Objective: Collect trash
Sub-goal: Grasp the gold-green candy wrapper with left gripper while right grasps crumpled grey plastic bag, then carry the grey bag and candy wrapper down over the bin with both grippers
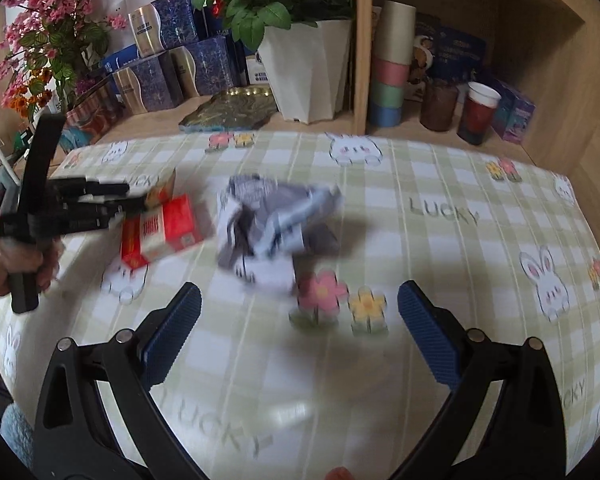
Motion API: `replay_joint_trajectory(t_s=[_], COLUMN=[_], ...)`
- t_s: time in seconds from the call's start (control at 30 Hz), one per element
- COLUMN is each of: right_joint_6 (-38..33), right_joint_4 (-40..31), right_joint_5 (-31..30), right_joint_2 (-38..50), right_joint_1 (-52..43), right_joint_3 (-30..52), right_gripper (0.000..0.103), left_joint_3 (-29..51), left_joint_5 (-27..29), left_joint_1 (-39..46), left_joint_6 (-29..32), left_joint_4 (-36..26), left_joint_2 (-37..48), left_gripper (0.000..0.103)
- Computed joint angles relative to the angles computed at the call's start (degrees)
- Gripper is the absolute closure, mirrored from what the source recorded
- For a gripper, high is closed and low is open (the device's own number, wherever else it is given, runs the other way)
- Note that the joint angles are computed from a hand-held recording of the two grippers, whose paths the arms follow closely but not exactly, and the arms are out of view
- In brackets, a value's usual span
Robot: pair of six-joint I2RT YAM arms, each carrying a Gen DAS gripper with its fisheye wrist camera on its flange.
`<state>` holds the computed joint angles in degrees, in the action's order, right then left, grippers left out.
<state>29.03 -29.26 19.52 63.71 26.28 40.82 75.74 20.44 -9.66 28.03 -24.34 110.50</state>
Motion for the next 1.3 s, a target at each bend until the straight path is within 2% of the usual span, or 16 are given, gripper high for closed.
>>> replay_joint_trajectory(t_s=[0.07, 0.13, 0.17, 0.27, 0.43, 0.47, 0.6, 0.63, 0.83, 0.97, 1.13, 1.3], right_joint_6=[-1.7, -3.2, -3.9, -6.4, -9.5, -9.7, -9.3, -9.4, -6.4, -2.3, 8.4, 22.7], right_joint_4=[3.2, 6.0, 6.7, 6.6, 6.3, 6.2, 6.8, 6.5, 5.7, 1.9, -6.2, -16.1], right_joint_5=[-1.5, -3.8, -4.9, -7.5, -9.6, -8.9, -10.0, -9.2, -4.5, -0.5, 6.4, 15.3], right_joint_2=[3.3, 7.6, 10.1, 17.3, 24.8, 25.1, 21.0, 19.3, 7.7, 0.8, -8.0, -12.5], right_joint_1=[-2.1, -4.5, -5.3, -6.8, -7.1, -6.7, -5.6, -4.8, 0.7, 6.9, 18.6, 33.3], right_joint_3=[1.1, 2.9, 4.2, 8.7, 12.6, 12.7, 10.3, 9.4, 3.2, 0.9, -1.3, -1.2], right_gripper=[0.006, 0.006, 0.006, 0.006, 0.009, 0.022, 0.041, 0.043, 0.046, 0.046, 0.046, 0.046], left_joint_3=[2.3, 1.7, 1.5, -1.0, -5.5, -6.1, -9.2, -10.3, -16.1, -21.5, -26.9, -27.9], left_joint_5=[-0.4, -0.9, -0.6, -1.0, -1.8, -1.8, 0.1, 0.3, 2.6, 5.1, 9.6, 16.6], left_joint_1=[-0.8, -1.2, -1.4, -1.8, -1.5, -1.3, 1.3, 1.9, 5.6, 8.7, 13.1, 21.4], left_joint_6=[0.8, 0.5, 0.6, 1.8, 1.4, 1.1, -0.1, -0.3, -1.5, -0.5, 4.1, 12.3], left_joint_4=[-3.1, -2.7, -3.0, -2.2, -1.0, -1.0, -1.1, -0.9, -1.9, -5.9, -15.4, -30.4], left_joint_2=[1.8, 1.6, 1.4, -0.6, -4.1, -4.6, -8.4, -9.9, -19.3, -28.6, -41.1, -52.0], left_gripper=[0.065, 0.07, 0.077, 0.088, 0.09, 0.09, 0.09, 0.09, 0.09, 0.09, 0.09, 0.09])
